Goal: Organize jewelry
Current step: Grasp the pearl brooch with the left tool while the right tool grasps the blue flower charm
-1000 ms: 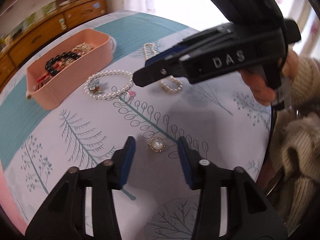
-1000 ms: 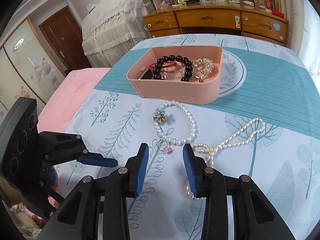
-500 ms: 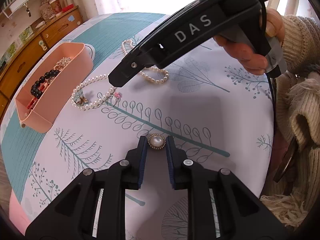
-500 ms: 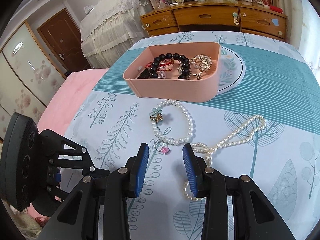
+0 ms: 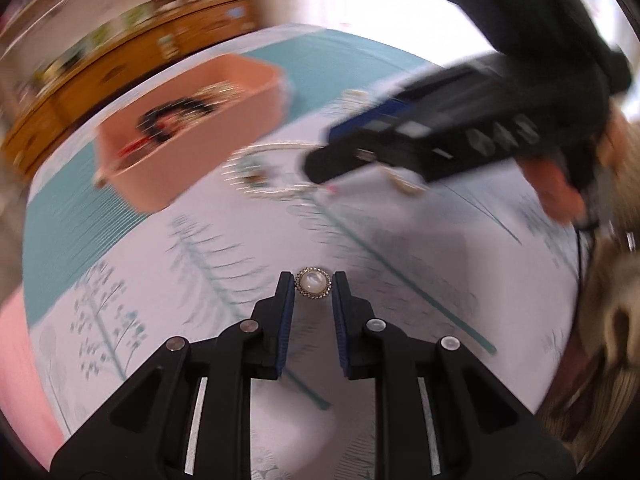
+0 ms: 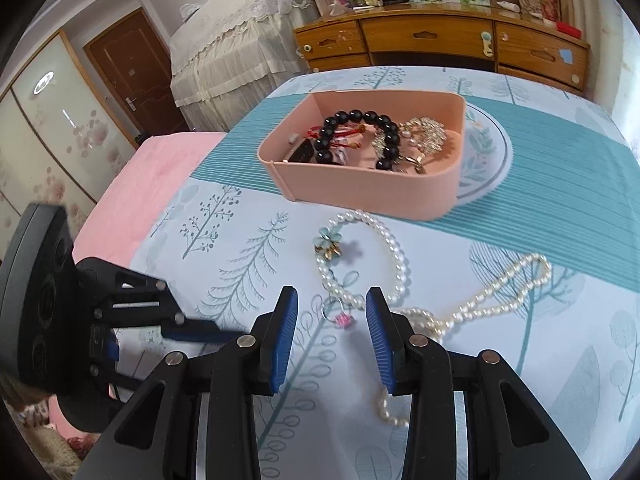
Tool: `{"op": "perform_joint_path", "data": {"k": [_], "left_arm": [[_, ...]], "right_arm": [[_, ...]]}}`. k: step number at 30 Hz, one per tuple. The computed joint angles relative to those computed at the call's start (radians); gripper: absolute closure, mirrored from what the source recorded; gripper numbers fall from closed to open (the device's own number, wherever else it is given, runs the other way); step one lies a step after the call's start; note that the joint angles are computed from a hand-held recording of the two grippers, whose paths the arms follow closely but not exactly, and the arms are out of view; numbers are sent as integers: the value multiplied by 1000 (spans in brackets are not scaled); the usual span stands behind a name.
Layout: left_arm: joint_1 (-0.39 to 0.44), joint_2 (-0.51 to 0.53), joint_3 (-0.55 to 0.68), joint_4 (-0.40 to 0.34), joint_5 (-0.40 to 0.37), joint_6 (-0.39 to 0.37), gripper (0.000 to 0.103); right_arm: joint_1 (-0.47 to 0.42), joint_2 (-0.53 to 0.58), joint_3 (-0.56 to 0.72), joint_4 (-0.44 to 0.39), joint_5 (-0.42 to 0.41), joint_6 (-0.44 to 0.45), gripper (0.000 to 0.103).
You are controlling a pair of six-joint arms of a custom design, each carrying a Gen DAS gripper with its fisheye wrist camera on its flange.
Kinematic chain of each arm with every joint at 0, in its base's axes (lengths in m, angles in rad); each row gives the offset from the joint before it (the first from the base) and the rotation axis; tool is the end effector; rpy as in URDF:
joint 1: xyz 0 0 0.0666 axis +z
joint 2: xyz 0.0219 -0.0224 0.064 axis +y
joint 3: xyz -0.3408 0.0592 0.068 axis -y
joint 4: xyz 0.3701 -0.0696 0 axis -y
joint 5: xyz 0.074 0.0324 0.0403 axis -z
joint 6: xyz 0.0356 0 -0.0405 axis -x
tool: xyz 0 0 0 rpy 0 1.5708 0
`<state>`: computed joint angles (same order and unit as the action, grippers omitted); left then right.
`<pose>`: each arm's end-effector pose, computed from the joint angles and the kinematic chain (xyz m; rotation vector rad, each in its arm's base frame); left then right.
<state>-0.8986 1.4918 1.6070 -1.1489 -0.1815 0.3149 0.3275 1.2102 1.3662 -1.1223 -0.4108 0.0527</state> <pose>0.3074 -0.3766 0.4245 0.6835 2.5008 -0.2129 0.3661 0.1390 0.4431 -0.6392 2.4524 0.6299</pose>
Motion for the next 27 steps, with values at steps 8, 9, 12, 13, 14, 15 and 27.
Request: {"op": "perform_joint_path", "data": {"k": [8, 9, 12, 13, 14, 15, 27], "left_arm": [[64, -48, -30, -22, -94, 305, 87], [63, -58, -40, -27, -107, 331, 87], [69, -68, -46, -37, -125, 374, 87], [70, -68, -46, -36, -127, 385, 87], [71, -76, -54, -35, -127, 392, 87], [68, -79, -54, -34, -126, 402, 87], [46, -54, -15, -45, -122, 440, 87]], "right_arm": [[42, 75, 68, 21, 19, 14, 67], [46, 83, 74, 23, 21, 16, 67], [65, 108, 92, 32, 39, 22, 67], [71, 113, 94, 34, 48, 25, 67], [77, 119, 98, 36, 60, 29, 67], [84, 125, 101, 39, 75, 32, 68], [123, 169, 121, 42, 170, 37, 82]]}}
